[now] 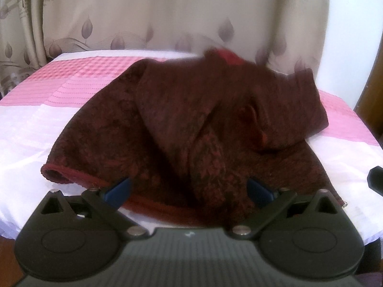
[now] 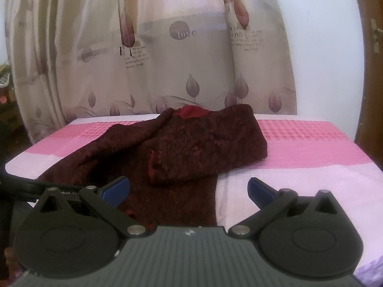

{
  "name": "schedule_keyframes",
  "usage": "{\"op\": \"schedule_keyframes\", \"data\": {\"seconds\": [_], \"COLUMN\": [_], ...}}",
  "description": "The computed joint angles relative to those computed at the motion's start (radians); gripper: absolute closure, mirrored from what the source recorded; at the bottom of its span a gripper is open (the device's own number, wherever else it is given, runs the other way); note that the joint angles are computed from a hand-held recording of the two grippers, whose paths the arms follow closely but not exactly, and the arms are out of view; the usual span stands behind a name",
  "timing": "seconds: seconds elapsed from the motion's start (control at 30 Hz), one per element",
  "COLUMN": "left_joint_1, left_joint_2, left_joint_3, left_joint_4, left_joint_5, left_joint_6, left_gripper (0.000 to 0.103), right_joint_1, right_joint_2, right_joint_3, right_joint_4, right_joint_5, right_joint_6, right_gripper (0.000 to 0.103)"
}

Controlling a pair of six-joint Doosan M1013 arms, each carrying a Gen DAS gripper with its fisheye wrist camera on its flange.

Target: Fold small clothes

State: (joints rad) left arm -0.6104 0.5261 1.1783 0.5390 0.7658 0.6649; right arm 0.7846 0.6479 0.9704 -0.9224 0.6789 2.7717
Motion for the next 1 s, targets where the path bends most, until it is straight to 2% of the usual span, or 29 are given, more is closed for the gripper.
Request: {"op": "schedule_keyframes", "data": {"seconds": [0.33, 0.43, 0.6, 0.67, 0.7, 0.77, 0.87, 1.0], "left_joint_1": [-0.005, -0.009, -0.009, -0.008, -0.004, 0.004, 0.015, 0.019], "left_joint_2": [0.003, 0.004, 0.004, 0.006, 0.009, 0.014, 0.012, -0.001], "left_joint_3": [0.007, 0.008, 0.007, 0.002, -0.007, -0.017, -0.022, -0.027], "left_joint_4": [0.031, 0.061, 0.071, 0.059, 0.026, -0.02, -0.064, -0.009], "left_joint_5": [-0.017, -0.013, -0.011, -0.003, 0.008, 0.024, 0.034, 0.061], "left_joint_6": [0.0, -0.006, -0.015, -0.005, 0.021, 0.036, 0.018, -0.041], "left_gripper": [0.001, 0.008, 0.011, 0.035, 0.042, 0.069, 0.083, 0.086], "right_joint_1": [-0.007, -0.007, -0.009, -0.009, -0.009, -0.009, -0.011, -0.012], "right_joint_2": [0.006, 0.01, 0.013, 0.015, 0.015, 0.017, 0.02, 0.024], "right_joint_3": [-0.008, -0.012, -0.016, -0.018, -0.017, -0.022, -0.029, -0.035], "right_joint_4": [0.038, 0.045, 0.056, 0.064, 0.064, 0.075, 0.085, 0.092], "right_joint_5": [-0.006, -0.002, -0.002, -0.001, -0.003, -0.001, 0.001, 0.009], "right_joint_6": [-0.021, -0.025, -0.03, -0.038, -0.039, -0.05, -0.059, -0.065], "right_gripper": [0.0, 0.0, 0.0, 0.0, 0.0, 0.0, 0.0, 0.0]}}
